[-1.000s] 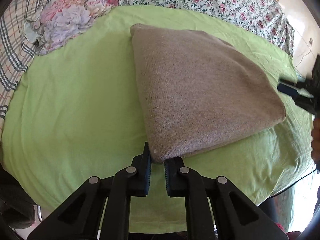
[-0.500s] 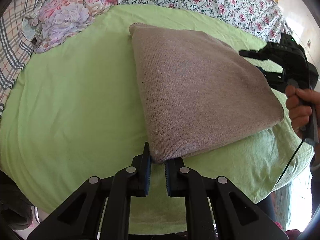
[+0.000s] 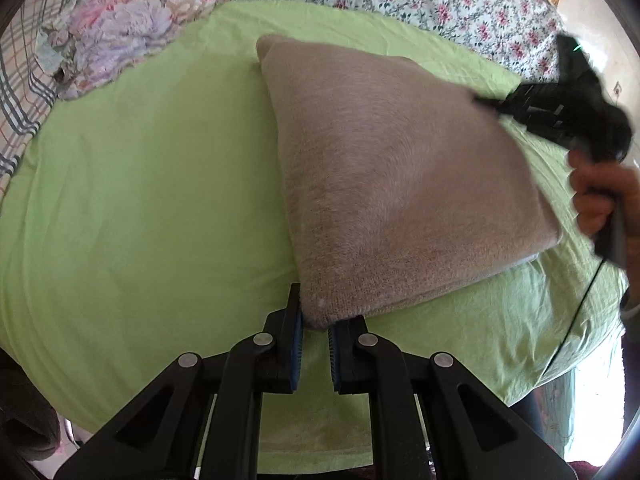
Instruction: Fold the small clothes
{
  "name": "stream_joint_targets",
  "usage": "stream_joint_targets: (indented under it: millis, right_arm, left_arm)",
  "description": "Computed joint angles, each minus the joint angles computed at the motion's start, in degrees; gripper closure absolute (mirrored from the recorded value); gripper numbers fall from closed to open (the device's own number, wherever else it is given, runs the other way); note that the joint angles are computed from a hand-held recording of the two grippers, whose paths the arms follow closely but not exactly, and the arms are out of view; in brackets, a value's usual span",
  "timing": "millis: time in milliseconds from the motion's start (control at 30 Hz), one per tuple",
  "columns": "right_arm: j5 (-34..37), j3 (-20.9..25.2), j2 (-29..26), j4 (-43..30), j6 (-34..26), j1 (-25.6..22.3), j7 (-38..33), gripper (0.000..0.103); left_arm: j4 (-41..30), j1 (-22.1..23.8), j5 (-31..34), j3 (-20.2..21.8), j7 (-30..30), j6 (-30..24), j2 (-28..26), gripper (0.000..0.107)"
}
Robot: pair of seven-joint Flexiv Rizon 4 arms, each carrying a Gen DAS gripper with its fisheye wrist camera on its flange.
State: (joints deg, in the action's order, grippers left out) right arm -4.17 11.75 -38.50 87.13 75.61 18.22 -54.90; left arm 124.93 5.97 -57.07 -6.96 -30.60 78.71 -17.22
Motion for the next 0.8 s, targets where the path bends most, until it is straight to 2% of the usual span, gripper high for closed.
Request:
stream_joint_targets:
  millis: [100, 167, 233, 333, 433, 500, 533, 633, 733, 800]
  right_arm:
    - [-0.68, -2.46, 0.22, 1.79, 1.48, 1.85, 2.63, 0.097]
    - [-0.86, -2.46, 1.07, 2.78, 2.46, 1.77, 3.46, 0.096]
    - [-1.5, -2.73, 1.97, 3.63, 2.45, 1.9, 4.02, 0.096]
    - [-3.06, -4.27, 4.51, 5.96, 2.24, 2.63, 5.54, 0.095]
    - [-3.72, -4.56, 5.38, 6.48, 6.33, 2.56, 6.65, 0.095]
    - [-3.08, -0.54, 3.31, 2.57, 6.43, -0.04, 4.23, 0.095]
    - [-2.76, 1.05, 2.22, 0.39, 5.13, -0.99, 3.09, 0.095]
    - [-1.95, 3.53, -2.15, -7.39, 0.58, -1.65, -0.11, 0.095]
    - [0.57, 5.74, -6.07, -13.79, -3.95, -2.34, -3.38, 0.095]
    - [0.75, 3.24, -6.77, -15.03, -6.78, -0.97, -3.16, 0.095]
  left_arm:
    - [0.23, 0.28, 0.47, 0.35, 0.35, -1.8, 0.83, 0.098]
    - [0.65, 0.48, 0.96, 0.99, 1.63, -4.22, 1.63, 0.097]
    - [1.14, 1.54, 1.01, 1.97, 4.4, -10.06, 3.42, 0.097]
    - [1.03, 2.44, -2.46, 3.95, 9.68, -17.54, 6.62, 0.098]
    - [-1.42, 1.98, -7.69, 5.54, 13.48, -21.1, 7.63, 0.097]
    - [-5.77, 1.73, -10.45, 5.47, 14.0, -22.36, 5.31, 0.097]
    - [-8.45, 1.32, -12.01, 4.86, 14.28, -21.1, 3.27, 0.097]
    - [-17.07, 1.38, -13.68, 2.77, 13.68, -19.65, -3.65, 0.097]
    - [-26.17, 2.96, -8.35, 1.75, 5.31, -21.85, -11.07, 0.097]
    - [-31.54, 3.12, -0.76, 2.81, -3.51, -23.42, -15.75, 0.098]
